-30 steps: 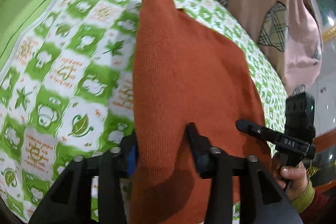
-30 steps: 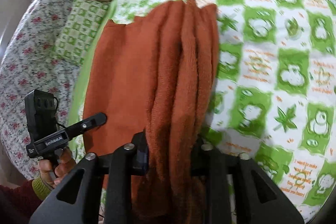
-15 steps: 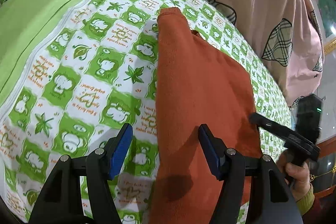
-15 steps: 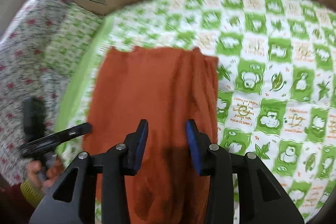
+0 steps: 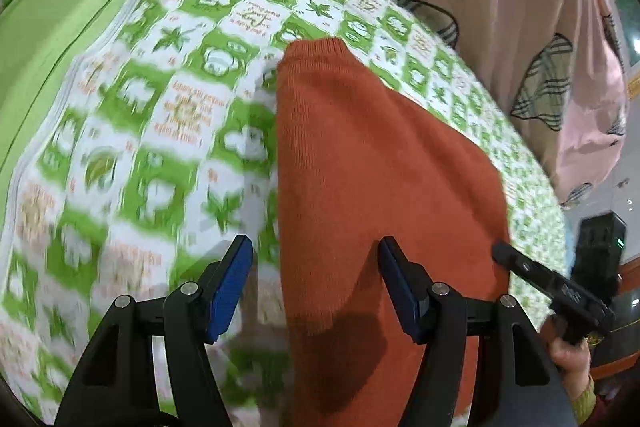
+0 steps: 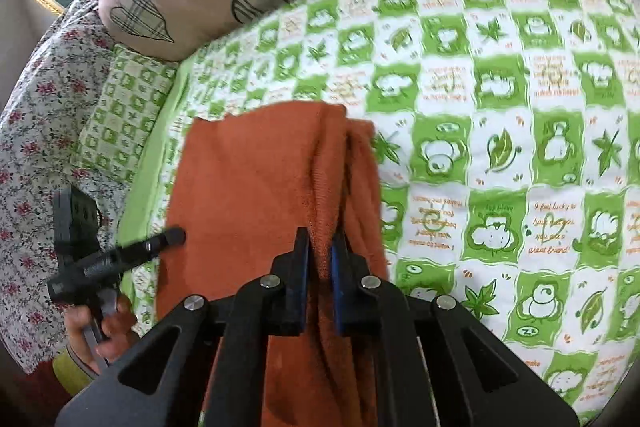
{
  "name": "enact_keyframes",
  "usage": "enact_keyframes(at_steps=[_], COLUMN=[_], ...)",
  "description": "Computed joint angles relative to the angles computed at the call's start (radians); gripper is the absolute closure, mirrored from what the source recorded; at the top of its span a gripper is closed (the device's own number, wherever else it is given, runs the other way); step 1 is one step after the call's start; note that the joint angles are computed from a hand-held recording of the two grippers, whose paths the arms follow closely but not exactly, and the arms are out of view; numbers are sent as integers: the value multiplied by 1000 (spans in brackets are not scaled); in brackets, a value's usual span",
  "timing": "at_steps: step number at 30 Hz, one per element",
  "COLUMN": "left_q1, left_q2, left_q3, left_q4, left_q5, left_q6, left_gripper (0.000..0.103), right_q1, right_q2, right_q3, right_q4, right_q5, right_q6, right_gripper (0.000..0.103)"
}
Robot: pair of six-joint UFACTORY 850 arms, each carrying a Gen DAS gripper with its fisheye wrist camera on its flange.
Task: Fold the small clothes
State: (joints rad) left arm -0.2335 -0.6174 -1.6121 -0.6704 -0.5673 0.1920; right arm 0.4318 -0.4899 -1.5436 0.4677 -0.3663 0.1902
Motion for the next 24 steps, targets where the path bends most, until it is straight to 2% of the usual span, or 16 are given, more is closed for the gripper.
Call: enact_keyframes(at_steps=[3, 5, 7, 10, 13, 15, 18, 22, 24], left_q1=[5, 7, 7, 0, -9, -11, -9, -10, -23], left_q2=[-69, -120, -162, -210, -229, -232, -167, 38, 138], left_q3=[-101, -181, -246, -333, -381, -401, -326, -47, 92], left_q4=[35, 64, 95, 177, 263, 332, 413, 367, 344], left_q5=[-22, -34, -39, -34, 0, -4, 6, 86, 102], left_q6=[-21, -29, -42, -82, -123, -185, -272, -228, -206], left_gripper=[45, 57, 72, 85, 88, 87, 86, 77, 73], right_q1=[5, 4, -6, -4, 13, 11, -1, 0, 0], right_q2=[13, 25, 44, 52, 38, 21, 19, 73, 120], right_q3=[7, 17, 55, 82, 60, 39, 39, 80, 130], right_q4=[-37, -128, -131, -174, -275, -268, -169, -180, -120], right_q5=[23, 25, 31, 45, 49, 24, 13, 8, 20], right_q6=[50, 135, 159, 220, 316, 306, 217, 206, 149], right_gripper=[93, 93, 93, 93, 93, 92, 88, 84, 84])
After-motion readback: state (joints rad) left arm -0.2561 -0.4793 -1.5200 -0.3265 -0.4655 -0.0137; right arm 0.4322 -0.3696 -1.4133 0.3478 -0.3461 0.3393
